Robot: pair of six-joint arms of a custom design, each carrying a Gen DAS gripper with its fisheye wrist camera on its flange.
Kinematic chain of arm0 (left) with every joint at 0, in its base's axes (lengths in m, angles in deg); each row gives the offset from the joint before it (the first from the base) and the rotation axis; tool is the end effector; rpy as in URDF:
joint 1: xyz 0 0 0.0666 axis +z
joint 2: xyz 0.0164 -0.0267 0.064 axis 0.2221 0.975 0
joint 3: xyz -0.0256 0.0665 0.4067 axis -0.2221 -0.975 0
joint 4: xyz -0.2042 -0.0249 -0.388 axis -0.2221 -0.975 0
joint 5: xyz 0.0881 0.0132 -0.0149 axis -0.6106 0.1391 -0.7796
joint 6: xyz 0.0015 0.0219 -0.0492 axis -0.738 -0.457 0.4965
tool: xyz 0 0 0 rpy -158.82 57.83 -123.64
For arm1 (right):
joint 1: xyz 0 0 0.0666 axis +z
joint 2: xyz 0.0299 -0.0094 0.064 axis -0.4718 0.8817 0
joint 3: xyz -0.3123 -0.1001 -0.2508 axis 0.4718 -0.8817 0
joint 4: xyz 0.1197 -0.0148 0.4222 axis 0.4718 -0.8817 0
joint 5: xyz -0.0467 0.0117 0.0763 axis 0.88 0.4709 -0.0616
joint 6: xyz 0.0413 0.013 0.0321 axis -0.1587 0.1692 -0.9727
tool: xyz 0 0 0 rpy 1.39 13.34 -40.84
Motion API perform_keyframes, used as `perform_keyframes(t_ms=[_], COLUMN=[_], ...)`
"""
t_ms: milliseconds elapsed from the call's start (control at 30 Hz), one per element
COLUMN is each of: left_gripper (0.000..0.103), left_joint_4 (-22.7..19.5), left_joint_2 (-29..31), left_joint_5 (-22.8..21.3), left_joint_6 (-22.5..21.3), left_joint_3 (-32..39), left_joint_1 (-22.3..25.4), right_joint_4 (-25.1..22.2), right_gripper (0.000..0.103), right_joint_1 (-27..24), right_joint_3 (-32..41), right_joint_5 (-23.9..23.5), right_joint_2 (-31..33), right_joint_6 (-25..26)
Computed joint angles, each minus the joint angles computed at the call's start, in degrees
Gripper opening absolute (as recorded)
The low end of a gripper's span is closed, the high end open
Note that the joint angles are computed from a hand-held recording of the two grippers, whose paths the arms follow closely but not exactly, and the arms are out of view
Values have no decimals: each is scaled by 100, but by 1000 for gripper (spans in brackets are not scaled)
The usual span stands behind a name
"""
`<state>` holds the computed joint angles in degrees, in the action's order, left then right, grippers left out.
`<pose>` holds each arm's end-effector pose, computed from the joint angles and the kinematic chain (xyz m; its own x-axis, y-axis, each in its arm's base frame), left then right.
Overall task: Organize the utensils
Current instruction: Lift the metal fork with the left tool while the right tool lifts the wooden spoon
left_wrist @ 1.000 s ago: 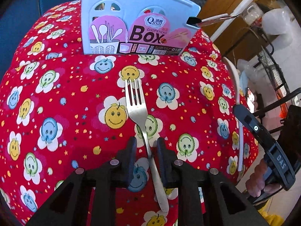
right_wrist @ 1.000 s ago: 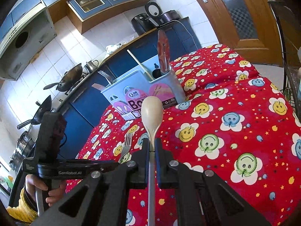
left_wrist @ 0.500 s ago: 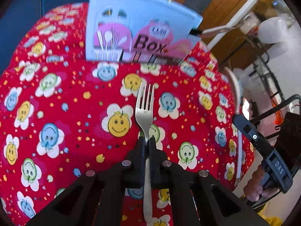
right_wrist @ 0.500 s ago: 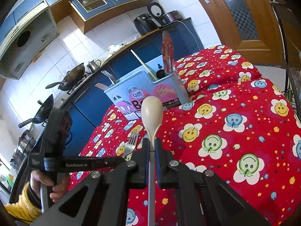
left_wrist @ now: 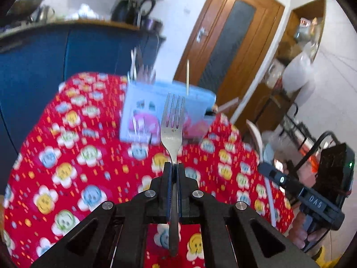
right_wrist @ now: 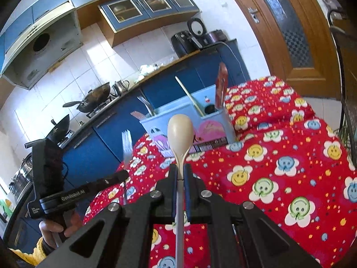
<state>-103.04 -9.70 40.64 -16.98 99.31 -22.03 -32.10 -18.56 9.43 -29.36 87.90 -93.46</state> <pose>0.3565 -0.2512 0.4087 -0.6393 -0.0087 -0.7689 0.3982 0.8517 -0.3407 0.2858 0.0579 0.3873 -0.5389 0.3156 -0.7810 -0.2079 0.8487 0.4863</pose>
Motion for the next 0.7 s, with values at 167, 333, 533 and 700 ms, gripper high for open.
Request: perform_keyframes(t_ms=[167, 333, 533, 700], left_gripper=[4, 4, 4, 4], left_joint_4=[459, 717, 1029, 1400], left_joint_2=[-140, -49, 223, 520], left_joint_5=[-205, -372, -572, -820], left_joint_6=[-134, -238, -360, -480], left_joint_3=[44, 257, 615, 922], left_joint_1=[52, 116, 158, 178], right_joint_4=[218, 321, 464, 610], right_gripper=[7, 7, 7, 7], right_joint_1=[42, 47, 23, -21], right_joint_3=[22, 92, 158, 216], right_joint_5=[112, 190, 142, 65], right_joint_2=[-34, 49, 188, 322], right_joint_6=[-37, -31, -15, -12])
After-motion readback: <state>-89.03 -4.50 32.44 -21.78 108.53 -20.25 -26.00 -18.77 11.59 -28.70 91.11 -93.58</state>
